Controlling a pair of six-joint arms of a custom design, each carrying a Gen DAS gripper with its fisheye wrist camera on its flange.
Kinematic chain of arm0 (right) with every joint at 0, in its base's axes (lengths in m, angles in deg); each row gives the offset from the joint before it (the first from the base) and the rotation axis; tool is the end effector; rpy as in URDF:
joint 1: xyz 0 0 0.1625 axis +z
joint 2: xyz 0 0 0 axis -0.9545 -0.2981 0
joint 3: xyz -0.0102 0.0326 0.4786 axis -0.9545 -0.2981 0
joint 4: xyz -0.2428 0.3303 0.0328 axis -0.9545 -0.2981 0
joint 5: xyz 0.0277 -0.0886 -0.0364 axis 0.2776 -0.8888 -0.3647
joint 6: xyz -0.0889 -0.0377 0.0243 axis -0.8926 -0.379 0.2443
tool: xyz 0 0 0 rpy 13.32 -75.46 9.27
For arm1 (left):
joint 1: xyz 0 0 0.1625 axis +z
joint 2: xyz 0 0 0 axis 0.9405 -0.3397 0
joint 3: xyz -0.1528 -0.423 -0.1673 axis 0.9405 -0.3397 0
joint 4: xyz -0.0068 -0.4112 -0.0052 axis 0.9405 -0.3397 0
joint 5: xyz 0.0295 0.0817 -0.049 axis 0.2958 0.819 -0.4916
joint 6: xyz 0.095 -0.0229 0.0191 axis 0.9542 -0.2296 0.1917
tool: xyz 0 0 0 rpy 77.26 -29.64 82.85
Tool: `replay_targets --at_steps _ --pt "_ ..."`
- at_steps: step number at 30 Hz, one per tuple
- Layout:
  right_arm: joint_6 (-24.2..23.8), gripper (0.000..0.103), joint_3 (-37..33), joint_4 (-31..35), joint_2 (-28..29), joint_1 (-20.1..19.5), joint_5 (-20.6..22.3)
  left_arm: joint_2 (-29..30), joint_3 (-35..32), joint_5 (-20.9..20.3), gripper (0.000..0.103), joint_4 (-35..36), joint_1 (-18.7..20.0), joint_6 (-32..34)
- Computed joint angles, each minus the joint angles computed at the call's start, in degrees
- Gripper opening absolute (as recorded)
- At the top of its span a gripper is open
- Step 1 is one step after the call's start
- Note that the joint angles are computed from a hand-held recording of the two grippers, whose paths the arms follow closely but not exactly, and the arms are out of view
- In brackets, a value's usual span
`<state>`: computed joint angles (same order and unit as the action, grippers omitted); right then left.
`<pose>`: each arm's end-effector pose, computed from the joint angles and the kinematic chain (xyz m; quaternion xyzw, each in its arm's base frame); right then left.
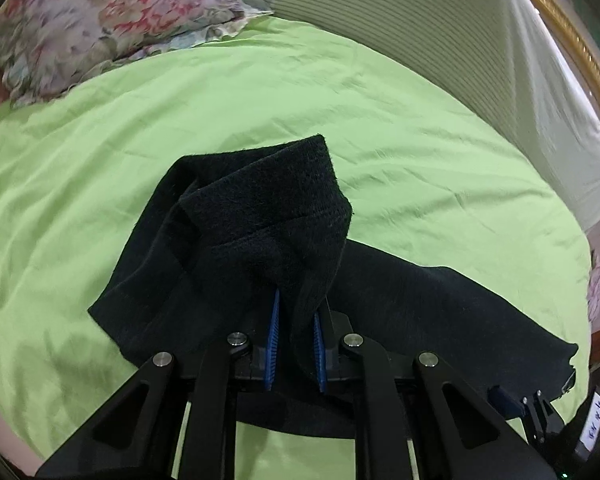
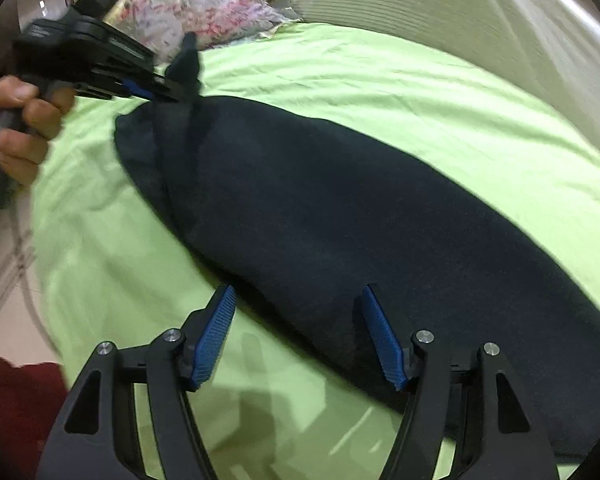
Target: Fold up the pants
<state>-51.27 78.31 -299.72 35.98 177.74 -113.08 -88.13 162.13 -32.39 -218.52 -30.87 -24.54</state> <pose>0.1481 -0.2744 0.1381 0.3019 -0.8713 0.1680 0.3486 -0.1621 -0.3955 0.1505 -0.0080 0.9231 -0.2728 0.2708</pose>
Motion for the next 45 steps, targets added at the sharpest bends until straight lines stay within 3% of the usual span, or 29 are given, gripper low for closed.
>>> replay_targets --at_steps 1,2,3,6,10,14,19,24,28,30,33,35,40,45 --pt "0.53 0.056 0.06 -0.09 0.28 0.44 -0.35 -0.13 0.63 -0.17 0.013 -1.71 0.16 0.49" --pt "1.22 0.029 -0.16 1.11 -0.4 0.28 0.36 -0.3 1.35 -0.39 0.012 -3.76 0.28 1.17" --pt "2.58 0.013 -0.43 3.19 -1.91 0.37 1.11 -0.46 1.87 -0.43 0.012 -5.1 0.23 1.46" --pt "2.76 0.009 -0.55 -0.33 -3.23 2.24 0.91 -1.87 4.81 0.68 0.011 -11.95 -0.87 3.08" --pt "4.22 0.009 -0.74 2.64 -8.44 2.77 2.15 -2.76 9.59 0.78 0.011 -21.84 -1.71 4.83" --pt "4.47 0.009 -0.21 2.77 -5.48 2.39 0.57 -0.78 13.26 -0.2 0.009 -28.55 -1.05 4.65" --pt "5.81 0.009 0.11 2.87 -2.99 2.5 -0.69 0.51 15.42 -0.45 0.009 -33.33 1.26 5.82" --pt "8.73 0.016 -0.07 9.47 -6.61 0.5 1.26 1.11 16.45 -2.92 0.011 -36.42 3.9 7.18" --pt "10.31 0.028 -0.03 12.41 -8.8 0.74 3.38 -2.21 17.22 -0.77 0.019 -30.89 1.33 4.67" --pt "10.38 0.049 0.08 13.87 -10.25 1.02 5.63 -5.46 17.56 1.37 0.021 -24.98 -0.84 1.67" --pt "10.86 0.053 -0.56 15.1 -11.34 2.28 7.07 -10.81 16.92 3.9 0.039 -12.42 -3.27 -4.34" --pt "11.8 0.053 -1.79 17.05 -12.48 2.27 8.91 -13.52 15.99 3.32 0.064 -6.5 -2.9 -7.58" --pt "12.3 0.053 -6.15 16.41 -11.2 2.39 7.82 -16.8 15.89 -1.41 0.071 -7.59 0.99 -9.73" --pt "14.45 0.053 -13.54 20.82 -10.34 0.08 7.39 -14.53 14.35 -3.79 0.072 -12.47 4.97 -6.61"
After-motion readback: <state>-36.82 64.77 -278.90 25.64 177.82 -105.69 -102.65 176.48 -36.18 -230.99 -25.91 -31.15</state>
